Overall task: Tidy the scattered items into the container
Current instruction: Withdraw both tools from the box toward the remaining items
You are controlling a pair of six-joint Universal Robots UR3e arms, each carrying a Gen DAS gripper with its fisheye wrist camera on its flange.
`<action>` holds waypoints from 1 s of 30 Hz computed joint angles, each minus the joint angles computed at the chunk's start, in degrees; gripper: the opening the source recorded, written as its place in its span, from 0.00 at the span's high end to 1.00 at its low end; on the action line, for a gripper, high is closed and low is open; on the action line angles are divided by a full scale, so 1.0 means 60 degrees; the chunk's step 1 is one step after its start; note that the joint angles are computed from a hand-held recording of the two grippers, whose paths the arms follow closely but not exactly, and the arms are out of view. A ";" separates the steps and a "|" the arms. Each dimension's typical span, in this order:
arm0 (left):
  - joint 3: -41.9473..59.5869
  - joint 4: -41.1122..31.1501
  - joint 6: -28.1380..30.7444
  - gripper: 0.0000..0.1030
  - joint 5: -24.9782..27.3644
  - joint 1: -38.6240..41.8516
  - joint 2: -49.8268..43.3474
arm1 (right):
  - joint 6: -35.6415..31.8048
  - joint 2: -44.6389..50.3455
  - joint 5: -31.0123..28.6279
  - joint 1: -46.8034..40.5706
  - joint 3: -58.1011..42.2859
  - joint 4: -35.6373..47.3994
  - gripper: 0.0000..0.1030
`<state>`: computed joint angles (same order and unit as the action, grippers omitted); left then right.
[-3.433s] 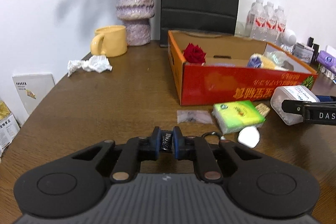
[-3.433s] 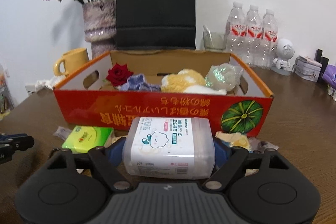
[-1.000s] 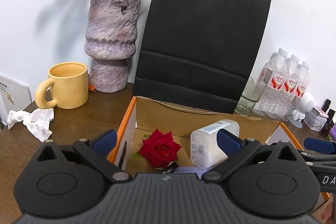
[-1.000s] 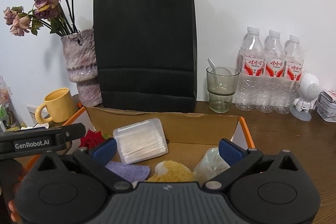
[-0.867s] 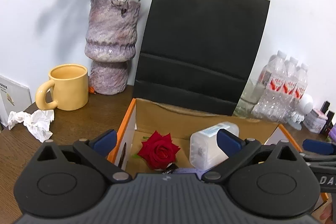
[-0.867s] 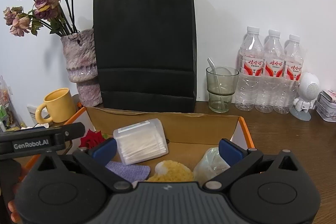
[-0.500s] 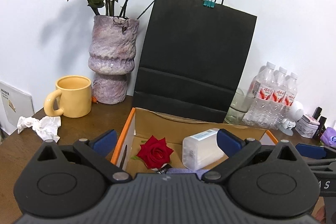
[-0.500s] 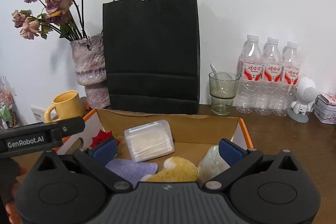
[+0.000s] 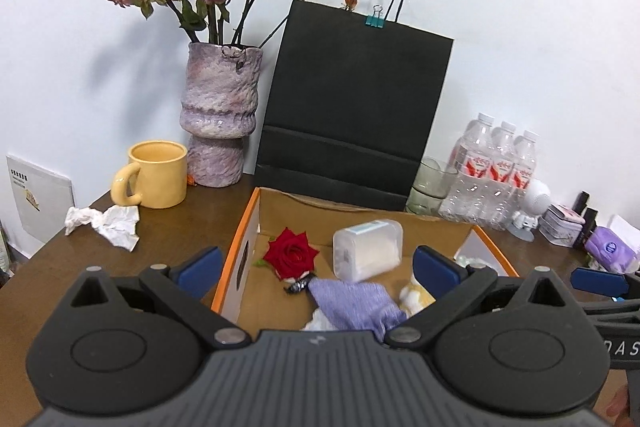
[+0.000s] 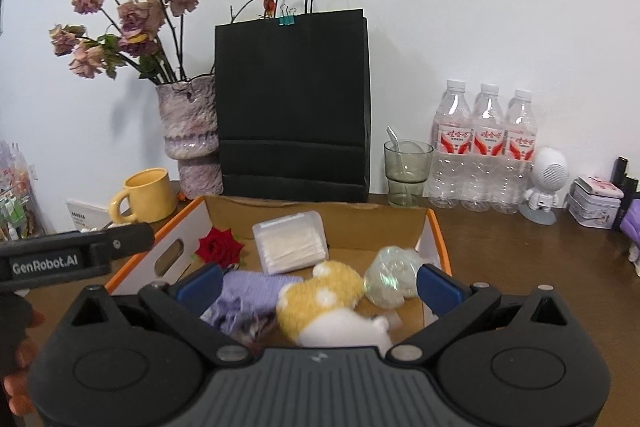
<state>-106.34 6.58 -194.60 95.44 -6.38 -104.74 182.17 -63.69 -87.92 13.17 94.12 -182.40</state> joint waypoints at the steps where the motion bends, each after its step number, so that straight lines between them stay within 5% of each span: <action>1: -0.0278 0.0034 0.0019 0.00 -0.0019 0.0000 0.0246 | -0.0046 -0.0240 -0.0058 0.0015 0.0379 -0.0146 0.00; 13: -0.3203 0.0409 0.0622 0.00 -0.0130 0.0147 0.2542 | -0.0384 -0.2275 -0.0271 -0.0051 0.3890 -0.1519 0.00; 30: -0.5814 0.0875 0.1156 0.00 -0.0766 0.1189 0.3076 | -0.0214 -0.1489 -0.0115 -0.0340 0.6441 -0.3659 0.00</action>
<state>-141.23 11.83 -187.67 90.84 0.75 -86.28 180.89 -72.62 -88.61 11.13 132.76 -204.35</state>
